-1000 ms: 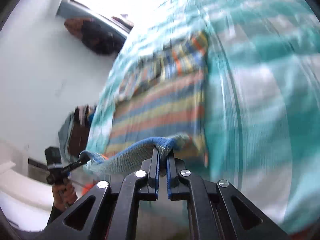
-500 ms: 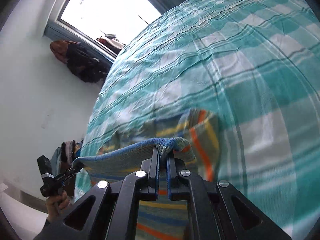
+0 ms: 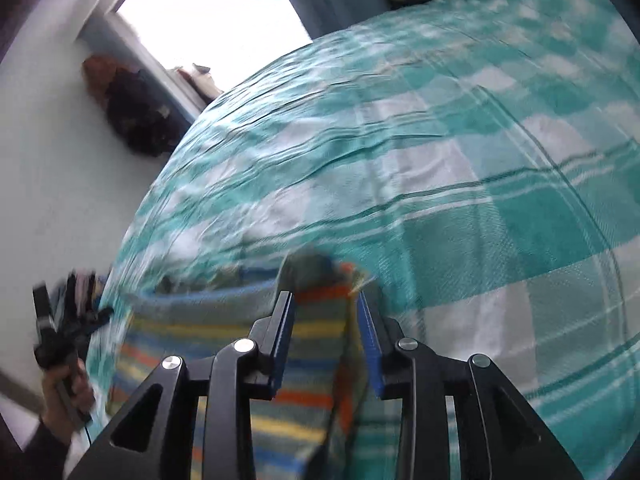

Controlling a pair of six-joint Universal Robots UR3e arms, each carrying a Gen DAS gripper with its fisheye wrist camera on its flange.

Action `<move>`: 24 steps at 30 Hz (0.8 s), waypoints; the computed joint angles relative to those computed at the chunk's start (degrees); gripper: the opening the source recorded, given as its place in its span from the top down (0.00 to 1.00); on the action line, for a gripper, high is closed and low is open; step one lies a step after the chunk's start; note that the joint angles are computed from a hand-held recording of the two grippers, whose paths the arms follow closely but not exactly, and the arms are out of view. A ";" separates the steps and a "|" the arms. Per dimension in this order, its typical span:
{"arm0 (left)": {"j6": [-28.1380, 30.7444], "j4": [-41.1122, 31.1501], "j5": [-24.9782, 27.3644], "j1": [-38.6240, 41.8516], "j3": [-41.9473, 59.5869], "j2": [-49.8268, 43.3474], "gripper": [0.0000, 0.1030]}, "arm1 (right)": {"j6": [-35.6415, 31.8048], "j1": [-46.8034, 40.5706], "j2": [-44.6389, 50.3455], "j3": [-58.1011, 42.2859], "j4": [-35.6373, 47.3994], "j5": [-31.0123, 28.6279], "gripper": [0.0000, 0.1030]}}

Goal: Fold small clothes
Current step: 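Lift the held hem and fold it over toward the collar, opening both grippers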

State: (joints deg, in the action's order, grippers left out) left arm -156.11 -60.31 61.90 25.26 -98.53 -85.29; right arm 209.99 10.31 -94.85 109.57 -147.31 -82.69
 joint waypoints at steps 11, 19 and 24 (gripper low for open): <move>39.45 -31.97 1.96 16.55 -20.46 33.89 0.29 | -2.64 17.98 -1.70 3.75 12.35 -3.67 0.59; 25.92 -23.35 -9.50 8.88 -12.34 24.22 0.18 | -3.89 9.96 8.89 -17.54 16.72 7.12 0.58; 12.42 -6.32 -2.01 -2.01 -16.89 14.59 0.21 | 2.21 4.46 36.84 -42.41 22.30 20.19 0.58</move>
State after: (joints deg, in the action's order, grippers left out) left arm -143.69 -66.63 59.90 23.24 -115.42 -70.70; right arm 212.19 14.76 -58.01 67.16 -125.01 -62.50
